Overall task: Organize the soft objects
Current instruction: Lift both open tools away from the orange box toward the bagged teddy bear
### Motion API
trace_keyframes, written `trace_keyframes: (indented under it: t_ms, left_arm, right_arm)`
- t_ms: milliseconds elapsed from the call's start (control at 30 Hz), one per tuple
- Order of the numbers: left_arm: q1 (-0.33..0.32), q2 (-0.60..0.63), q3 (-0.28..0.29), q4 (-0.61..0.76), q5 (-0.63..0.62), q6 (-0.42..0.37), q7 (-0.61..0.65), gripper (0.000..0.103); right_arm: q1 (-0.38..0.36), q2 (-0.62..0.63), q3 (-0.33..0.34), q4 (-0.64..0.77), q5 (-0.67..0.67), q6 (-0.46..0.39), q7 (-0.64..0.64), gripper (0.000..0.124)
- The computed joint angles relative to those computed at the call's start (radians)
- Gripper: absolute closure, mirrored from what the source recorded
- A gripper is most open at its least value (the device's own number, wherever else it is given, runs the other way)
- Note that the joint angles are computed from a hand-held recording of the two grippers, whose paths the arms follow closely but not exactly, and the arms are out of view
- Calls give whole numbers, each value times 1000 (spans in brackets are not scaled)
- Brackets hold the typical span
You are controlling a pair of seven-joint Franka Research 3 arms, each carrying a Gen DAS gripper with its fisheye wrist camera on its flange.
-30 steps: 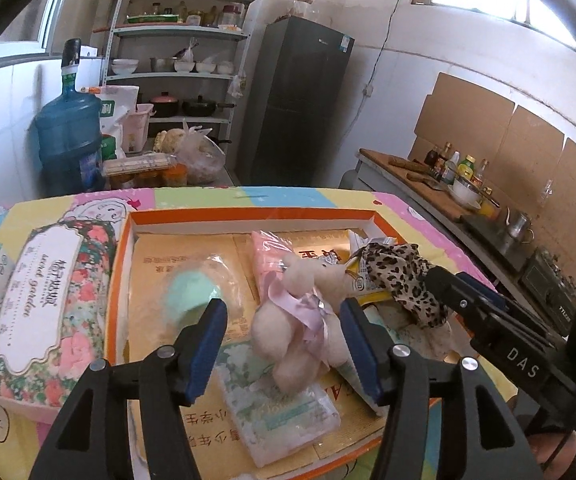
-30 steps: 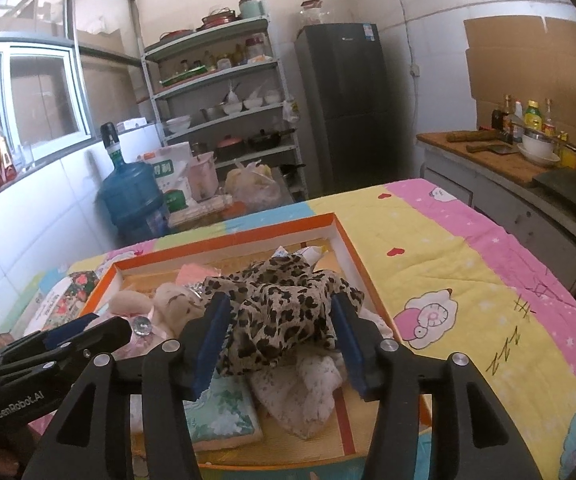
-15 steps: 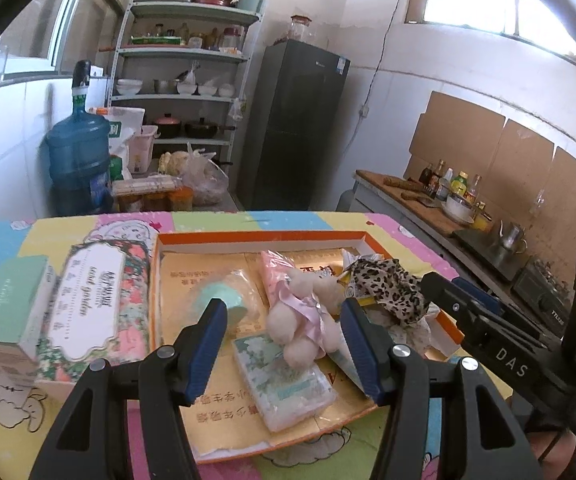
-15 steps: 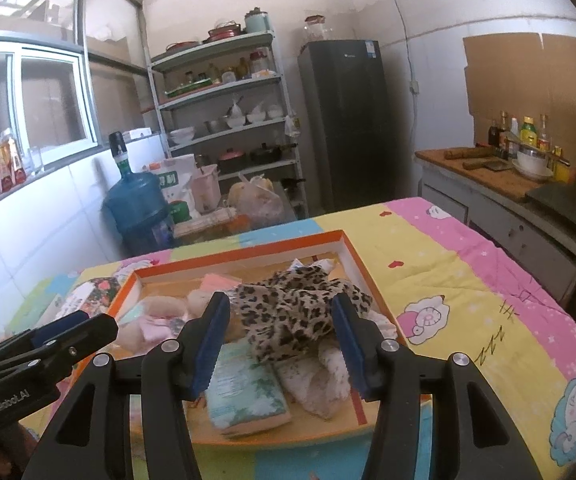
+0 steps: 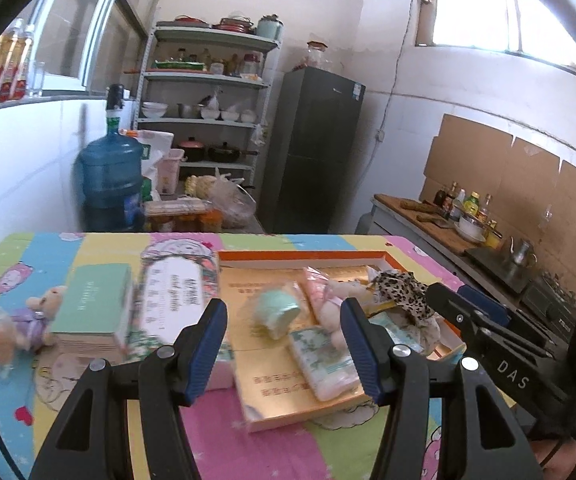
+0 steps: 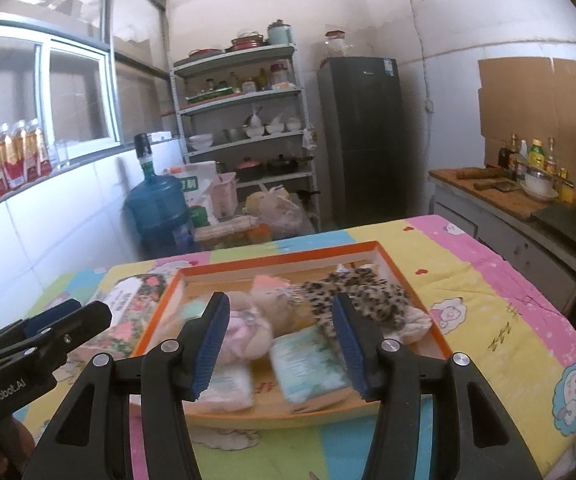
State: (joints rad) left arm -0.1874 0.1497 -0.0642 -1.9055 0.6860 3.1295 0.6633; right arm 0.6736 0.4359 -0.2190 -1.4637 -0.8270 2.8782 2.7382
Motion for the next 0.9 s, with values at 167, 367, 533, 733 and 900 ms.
trace_keyframes:
  t_ms: [167,367,533,733,900]
  left_arm:
    - [-12,-67,55,-47,184,15,-179,44]
    - [59,-134,29,-93,358,34,-347,44]
    - [143,-191,-11,-139,466,52,-447,44]
    - [254,-264,-67,-199,533,56,-503,44]
    - [341,-317,-106,-247,579,62,-545,44]
  right_arm:
    - [28,2,7,21,-16,-11,8,69]
    - [60,7,19,53,-43,-25,15,69]
    - [83,23,34,95,-60,-41,7,68]
    - [111,52,49,150,-51,-62,-25,68]
    - [132,94,60,217,-13,-80,-82,68]
